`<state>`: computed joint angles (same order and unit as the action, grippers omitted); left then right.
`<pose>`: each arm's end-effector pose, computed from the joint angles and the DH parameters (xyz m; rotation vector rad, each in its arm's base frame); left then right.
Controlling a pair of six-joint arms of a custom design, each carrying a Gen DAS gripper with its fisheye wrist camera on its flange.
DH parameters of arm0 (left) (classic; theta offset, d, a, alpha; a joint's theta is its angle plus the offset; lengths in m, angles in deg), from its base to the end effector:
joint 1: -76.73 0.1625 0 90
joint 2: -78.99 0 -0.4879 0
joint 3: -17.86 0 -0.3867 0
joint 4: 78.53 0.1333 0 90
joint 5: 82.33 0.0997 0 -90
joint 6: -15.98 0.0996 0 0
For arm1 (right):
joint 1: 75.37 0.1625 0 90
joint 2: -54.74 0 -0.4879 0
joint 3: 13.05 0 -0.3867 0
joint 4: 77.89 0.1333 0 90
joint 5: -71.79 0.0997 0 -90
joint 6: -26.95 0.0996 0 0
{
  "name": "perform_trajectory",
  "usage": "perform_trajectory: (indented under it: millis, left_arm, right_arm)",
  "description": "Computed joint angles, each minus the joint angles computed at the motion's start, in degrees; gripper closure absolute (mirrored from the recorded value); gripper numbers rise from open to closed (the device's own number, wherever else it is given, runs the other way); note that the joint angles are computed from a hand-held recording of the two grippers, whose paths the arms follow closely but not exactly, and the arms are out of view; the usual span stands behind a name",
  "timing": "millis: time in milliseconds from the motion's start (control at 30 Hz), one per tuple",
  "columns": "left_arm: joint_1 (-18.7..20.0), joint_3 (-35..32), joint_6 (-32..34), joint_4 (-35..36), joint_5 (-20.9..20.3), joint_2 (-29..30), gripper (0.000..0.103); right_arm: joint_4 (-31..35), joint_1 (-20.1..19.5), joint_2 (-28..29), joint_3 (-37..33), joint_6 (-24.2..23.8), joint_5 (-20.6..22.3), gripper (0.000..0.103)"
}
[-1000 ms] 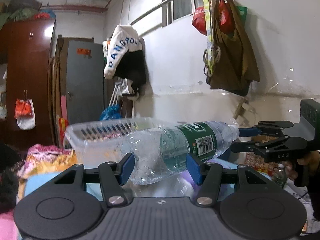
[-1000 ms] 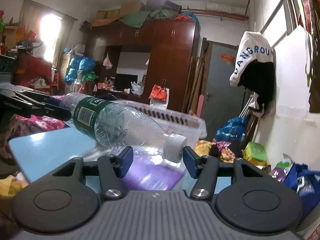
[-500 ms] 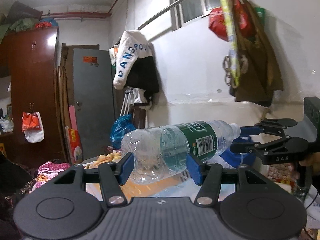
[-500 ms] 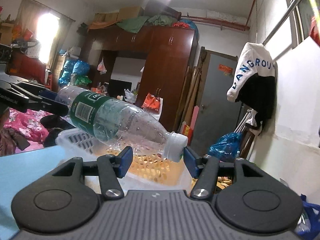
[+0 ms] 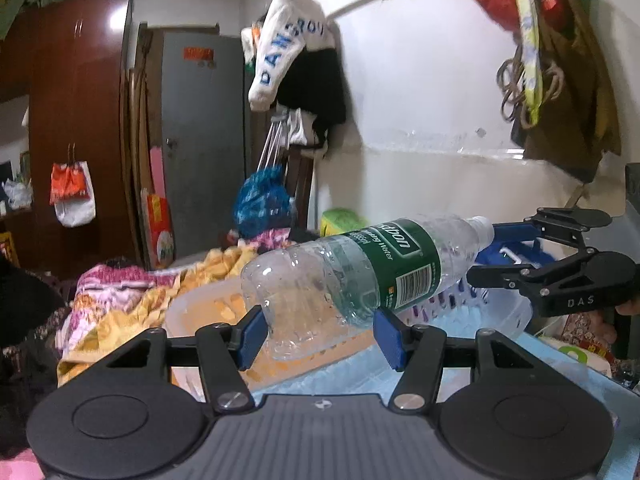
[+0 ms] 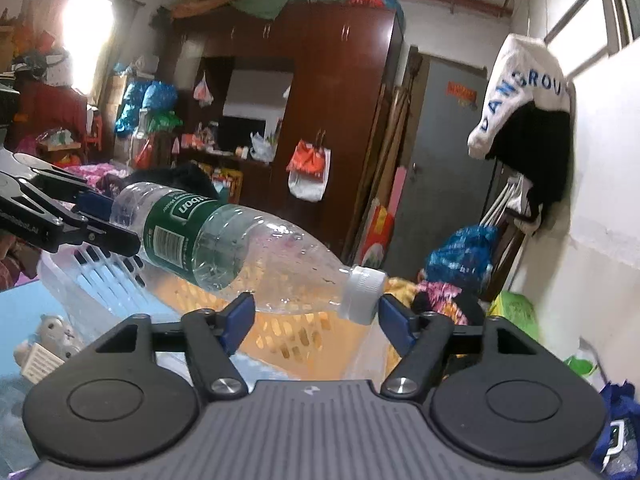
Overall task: Organize objects
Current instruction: 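Lift the water bottle with the left gripper over the second white basket, then open the left gripper to drop the bottle into the basket, then grasp the clear plastic bag on the table with the left gripper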
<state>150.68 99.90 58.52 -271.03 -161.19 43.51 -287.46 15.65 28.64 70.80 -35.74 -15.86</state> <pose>-0.0746 -0.8110 0.1928 1.0970 2.2166 -1.2216 0.1512 -0.7767 0.0910 1.2582 -1.9705 1.2264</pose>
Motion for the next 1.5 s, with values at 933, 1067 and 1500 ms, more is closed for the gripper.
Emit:
perform_trajectory:
  millis: [933, 1067, 1500]
  left_arm:
    - [0.8, 32.6, -4.8, -35.9, -4.3, -2.9, 0.000]
    - [0.8, 33.3, -2.9, -35.8, -1.4, -2.2, 0.000]
    - [0.5, 32.6, -2.6, -33.0, 3.3, 0.3, 0.004]
  right_arm:
    - [-15.4, -9.7, -8.8, 25.7, 17.4, 8.7, 0.000]
    - [-16.4, -10.5, -8.7, 25.4, 19.7, 10.8, 0.000]
    - [-12.8, -6.9, -6.8, 21.9, 17.5, 5.9, 0.001]
